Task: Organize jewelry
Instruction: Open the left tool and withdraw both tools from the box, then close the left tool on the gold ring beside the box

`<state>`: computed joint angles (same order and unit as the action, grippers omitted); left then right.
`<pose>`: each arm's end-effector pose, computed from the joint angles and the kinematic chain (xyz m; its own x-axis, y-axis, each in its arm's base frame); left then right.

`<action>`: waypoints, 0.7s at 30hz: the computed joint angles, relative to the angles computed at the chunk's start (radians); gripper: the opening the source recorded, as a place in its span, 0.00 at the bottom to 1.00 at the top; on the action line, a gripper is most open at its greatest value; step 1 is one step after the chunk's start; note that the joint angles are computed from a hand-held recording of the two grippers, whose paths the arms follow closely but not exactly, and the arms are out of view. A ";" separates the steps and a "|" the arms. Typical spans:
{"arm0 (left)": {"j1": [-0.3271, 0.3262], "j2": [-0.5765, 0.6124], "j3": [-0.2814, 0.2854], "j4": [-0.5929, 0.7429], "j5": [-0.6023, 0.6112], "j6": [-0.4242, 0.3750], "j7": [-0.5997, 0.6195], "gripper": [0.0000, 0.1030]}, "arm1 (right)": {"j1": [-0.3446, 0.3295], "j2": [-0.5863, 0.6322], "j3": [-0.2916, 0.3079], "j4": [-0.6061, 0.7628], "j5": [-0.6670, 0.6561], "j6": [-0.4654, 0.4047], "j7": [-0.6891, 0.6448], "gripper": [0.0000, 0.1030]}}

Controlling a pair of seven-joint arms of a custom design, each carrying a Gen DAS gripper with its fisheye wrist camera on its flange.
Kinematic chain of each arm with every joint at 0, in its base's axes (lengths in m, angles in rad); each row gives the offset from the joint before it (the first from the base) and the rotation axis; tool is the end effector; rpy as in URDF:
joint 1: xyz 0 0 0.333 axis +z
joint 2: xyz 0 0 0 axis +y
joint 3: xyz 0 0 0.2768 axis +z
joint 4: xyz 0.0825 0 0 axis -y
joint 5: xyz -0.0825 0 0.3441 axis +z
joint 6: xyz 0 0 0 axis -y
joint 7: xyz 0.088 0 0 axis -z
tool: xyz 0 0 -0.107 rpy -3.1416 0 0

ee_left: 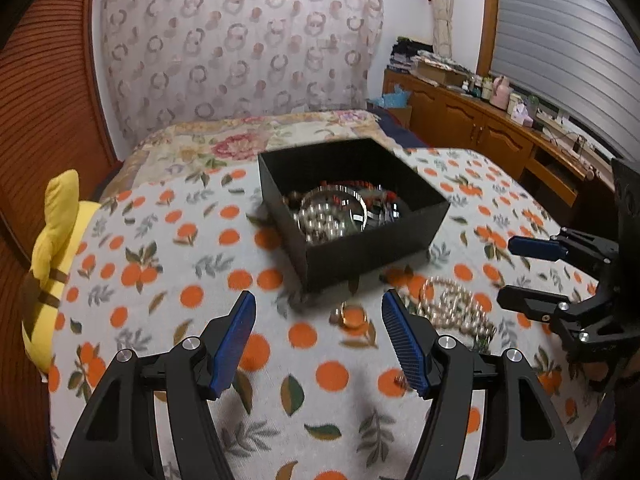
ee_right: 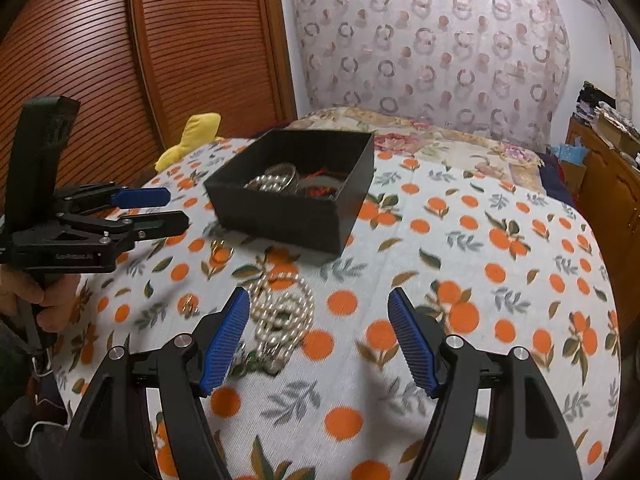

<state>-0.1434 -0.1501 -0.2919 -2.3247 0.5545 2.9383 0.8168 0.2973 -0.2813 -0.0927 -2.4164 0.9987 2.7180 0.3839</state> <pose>0.4403 -0.2467 0.4624 -0.2087 -0.9775 0.0315 -0.6863 0.1234 -0.7168 0.4579 0.0625 0.4512 0.5780 -0.8090 -0.1071 -0.5922 -0.3255 -0.7371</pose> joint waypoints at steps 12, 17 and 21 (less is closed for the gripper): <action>-0.067 0.072 0.036 0.023 -0.186 -0.002 0.161 0.41 | 0.038 -0.099 -0.005 -0.111 -0.058 0.018 0.026 0.72; -0.081 0.101 0.051 0.047 -0.278 0.008 0.220 0.25 | 0.065 -0.114 -0.018 -0.122 -0.071 0.028 0.032 0.72; -0.080 0.119 0.055 0.067 -0.285 -0.001 0.219 0.22 | 0.078 -0.119 -0.025 -0.127 -0.074 0.030 0.034 0.72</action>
